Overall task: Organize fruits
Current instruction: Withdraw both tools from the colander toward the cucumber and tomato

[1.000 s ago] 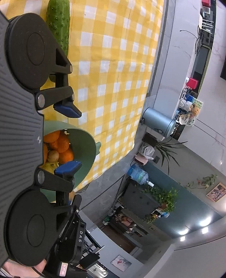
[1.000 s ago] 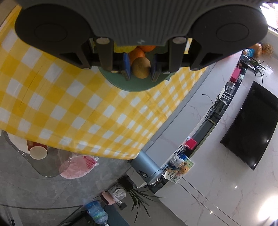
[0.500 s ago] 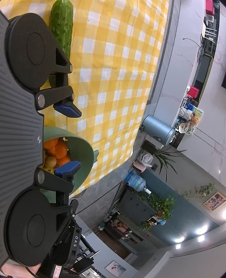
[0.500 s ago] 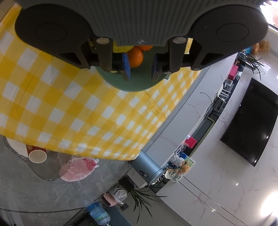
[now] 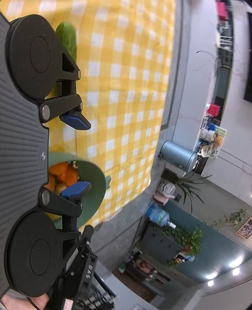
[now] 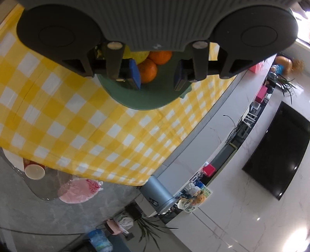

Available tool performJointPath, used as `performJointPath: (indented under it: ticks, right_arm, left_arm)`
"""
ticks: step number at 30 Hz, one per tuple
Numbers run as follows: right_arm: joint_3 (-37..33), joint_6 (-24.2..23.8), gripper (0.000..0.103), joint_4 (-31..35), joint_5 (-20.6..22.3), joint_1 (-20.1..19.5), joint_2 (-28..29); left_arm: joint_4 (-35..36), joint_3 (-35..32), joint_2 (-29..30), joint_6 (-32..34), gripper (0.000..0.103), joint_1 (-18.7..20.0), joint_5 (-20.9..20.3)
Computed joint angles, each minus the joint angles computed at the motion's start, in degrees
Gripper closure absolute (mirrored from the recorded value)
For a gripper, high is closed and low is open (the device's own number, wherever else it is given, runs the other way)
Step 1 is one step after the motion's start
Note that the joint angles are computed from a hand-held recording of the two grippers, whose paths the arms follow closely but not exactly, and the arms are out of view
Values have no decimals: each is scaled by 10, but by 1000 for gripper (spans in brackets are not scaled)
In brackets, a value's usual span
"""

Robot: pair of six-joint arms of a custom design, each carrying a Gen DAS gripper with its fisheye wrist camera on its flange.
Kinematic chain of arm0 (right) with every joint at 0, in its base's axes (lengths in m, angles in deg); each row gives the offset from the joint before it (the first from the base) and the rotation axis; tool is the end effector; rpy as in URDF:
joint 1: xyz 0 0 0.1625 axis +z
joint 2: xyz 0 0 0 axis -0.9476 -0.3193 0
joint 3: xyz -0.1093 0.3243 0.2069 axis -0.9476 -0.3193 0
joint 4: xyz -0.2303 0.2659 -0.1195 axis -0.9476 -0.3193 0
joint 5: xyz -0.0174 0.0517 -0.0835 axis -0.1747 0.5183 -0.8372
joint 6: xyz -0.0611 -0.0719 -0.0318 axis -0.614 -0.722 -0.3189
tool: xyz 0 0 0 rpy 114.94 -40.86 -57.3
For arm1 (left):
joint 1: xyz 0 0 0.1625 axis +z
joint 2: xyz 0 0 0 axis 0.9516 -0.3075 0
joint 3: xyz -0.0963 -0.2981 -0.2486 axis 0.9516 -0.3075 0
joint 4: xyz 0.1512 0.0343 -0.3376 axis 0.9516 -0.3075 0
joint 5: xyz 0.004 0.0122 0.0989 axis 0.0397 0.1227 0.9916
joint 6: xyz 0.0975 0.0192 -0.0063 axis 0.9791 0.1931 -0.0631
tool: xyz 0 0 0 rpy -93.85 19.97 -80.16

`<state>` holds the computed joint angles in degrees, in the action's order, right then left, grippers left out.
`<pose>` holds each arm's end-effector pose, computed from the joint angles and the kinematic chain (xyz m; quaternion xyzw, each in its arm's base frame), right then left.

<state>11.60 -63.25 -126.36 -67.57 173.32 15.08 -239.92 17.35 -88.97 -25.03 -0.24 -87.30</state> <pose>0.2655 -0.7212 0.0171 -0.0131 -0.9256 0.3760 0.0417 -0.0346 -0.7030 0.3094 0.0365 0.8816 -0.4304 0.1901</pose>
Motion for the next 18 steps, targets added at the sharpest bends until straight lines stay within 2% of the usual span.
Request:
performJointPath:
  ticks: [3, 5, 11, 14, 18]
  right_arm:
    - [8, -9, 56, -4, 17, 1, -6]
    - [8, -25, 56, 0, 11, 5, -8]
    - [17, -47, 44, 1, 8, 18, -15]
    - [12, -61, 44, 25, 2, 28, -17]
    - [14, -84, 44, 31, 33, 40, -17]
  left_arm:
    - [18, 6, -11, -15, 30, -9, 33]
    - [26, 12, -19, -28, 30, -16, 61]
    - [37, 37, -47, -21, 28, -37, 128]
    - [43, 55, -67, -29, 27, -44, 141]
    - [21, 87, -90, -2, 26, -56, 178]
